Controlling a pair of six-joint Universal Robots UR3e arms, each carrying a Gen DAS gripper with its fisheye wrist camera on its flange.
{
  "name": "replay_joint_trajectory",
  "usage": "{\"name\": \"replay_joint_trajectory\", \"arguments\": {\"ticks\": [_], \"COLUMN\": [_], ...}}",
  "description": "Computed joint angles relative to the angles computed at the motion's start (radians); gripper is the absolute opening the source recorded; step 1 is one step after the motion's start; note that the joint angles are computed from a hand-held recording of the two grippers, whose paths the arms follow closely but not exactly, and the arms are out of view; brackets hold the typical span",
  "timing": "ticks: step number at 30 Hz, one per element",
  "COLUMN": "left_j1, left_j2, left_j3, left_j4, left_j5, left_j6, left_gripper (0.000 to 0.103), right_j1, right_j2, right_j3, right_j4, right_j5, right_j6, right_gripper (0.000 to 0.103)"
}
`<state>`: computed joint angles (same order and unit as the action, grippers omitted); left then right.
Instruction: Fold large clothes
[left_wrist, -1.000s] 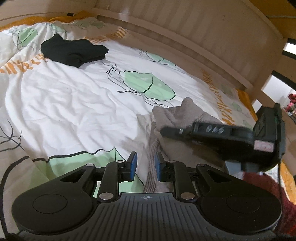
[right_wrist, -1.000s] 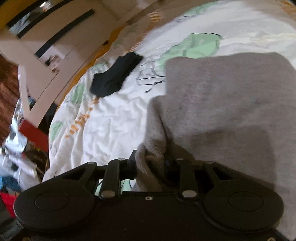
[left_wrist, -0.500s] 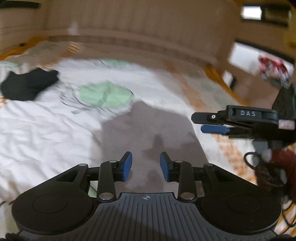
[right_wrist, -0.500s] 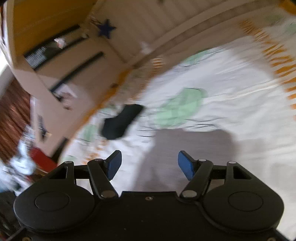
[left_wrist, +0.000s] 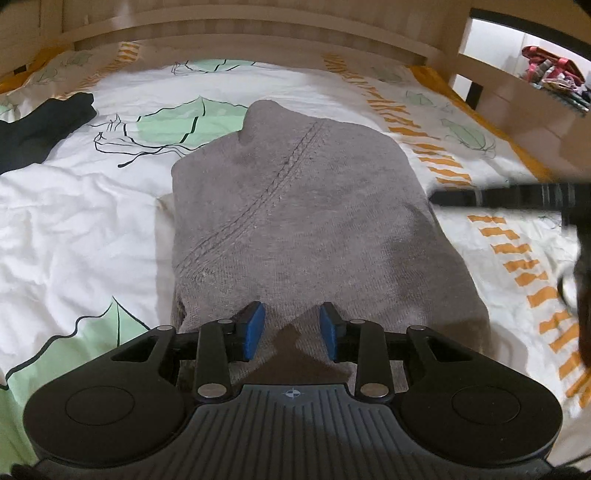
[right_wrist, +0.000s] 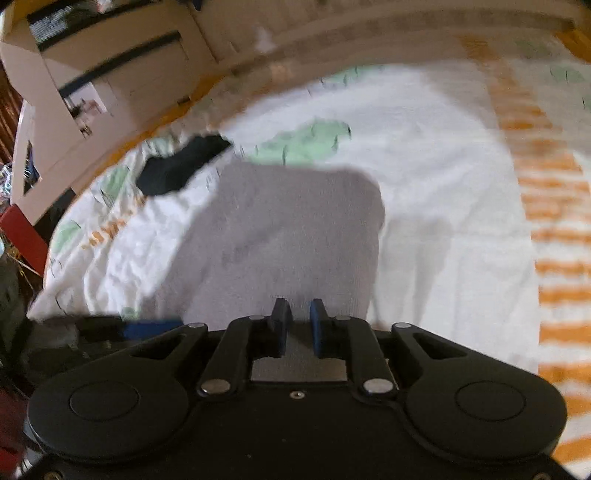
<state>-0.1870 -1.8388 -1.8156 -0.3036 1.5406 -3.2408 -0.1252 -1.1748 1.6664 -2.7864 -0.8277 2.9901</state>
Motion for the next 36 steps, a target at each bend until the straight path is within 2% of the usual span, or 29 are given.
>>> {"name": "replay_joint_trajectory", "arguments": {"ticks": [4, 9, 13, 15, 17, 19, 22, 24, 25, 26, 27, 28, 29, 32, 34, 36], "left_j1": [-0.011, -0.005, -0.004, 0.000, -0.002, -0.004, 0.005, 0.030, 0.043, 0.057, 0.070, 0.082, 0.092, 0.126, 0.159, 0.201], "left_j2": [0.001, -0.002, -0.004, -0.007, -0.009, -0.013, 0.000, 0.029, 0.045, 0.063, 0.079, 0.095, 0.105, 0.124, 0.122, 0.110], "left_j3": [0.011, 0.008, 0.004, 0.002, 0.007, 0.011, 0.012, -0.004, -0.022, -0.041, -0.059, -0.075, -0.086, -0.101, -0.089, -0.069], "left_j4": [-0.016, -0.009, 0.002, 0.013, 0.011, 0.010, 0.005, 0.003, 0.020, 0.040, 0.059, 0.080, 0.097, 0.109, 0.060, -0.010], "left_j5": [0.014, 0.005, 0.003, -0.001, 0.003, 0.009, -0.008, -0.045, -0.063, -0.077, -0.087, -0.091, -0.089, -0.081, -0.105, -0.167], "left_j6": [0.005, 0.004, 0.005, 0.008, 0.006, 0.004, -0.003, -0.009, -0.017, -0.027, -0.036, -0.044, -0.051, -0.071, -0.076, -0.075], "left_gripper": [0.033, 0.033, 0.033, 0.033, 0.033, 0.034, 0.035, 0.038, 0.046, 0.052, 0.063, 0.070, 0.071, 0.079, 0.081, 0.081], "right_j1": [0.051, 0.131, 0.189, 0.218, 0.244, 0.264, 0.262, 0.226, 0.204, 0.176, 0.147, 0.116, 0.098, 0.026, -0.019, -0.059], "right_j2": [0.113, 0.318, 0.457, 0.528, 0.561, 0.575, 0.569, 0.522, 0.495, 0.456, 0.419, 0.379, 0.350, 0.255, 0.238, 0.247], "right_j3": [-0.207, -0.548, -0.765, -0.876, -0.880, -0.915, -0.921, -0.825, -0.766, -0.685, -0.608, -0.521, -0.464, -0.271, -0.225, -0.220], "right_j4": [-0.014, 0.096, 0.223, 0.315, 0.262, 0.281, 0.296, 0.226, 0.178, 0.115, 0.055, -0.015, -0.062, -0.170, -0.147, -0.064], "right_j5": [-0.011, -0.067, -0.187, -0.261, -0.320, -0.360, -0.361, -0.278, -0.230, -0.169, -0.108, -0.051, -0.030, 0.020, 0.065, 0.121], "right_j6": [0.024, 0.033, 0.011, -0.004, -0.033, -0.040, -0.048, -0.037, -0.016, 0.013, 0.035, 0.053, 0.063, 0.067, 0.079, 0.075], "right_gripper": [0.028, 0.028, 0.026, 0.020, 0.018, 0.018, 0.019, 0.029, 0.035, 0.052, 0.067, 0.077, 0.090, 0.093, 0.097, 0.099]}}
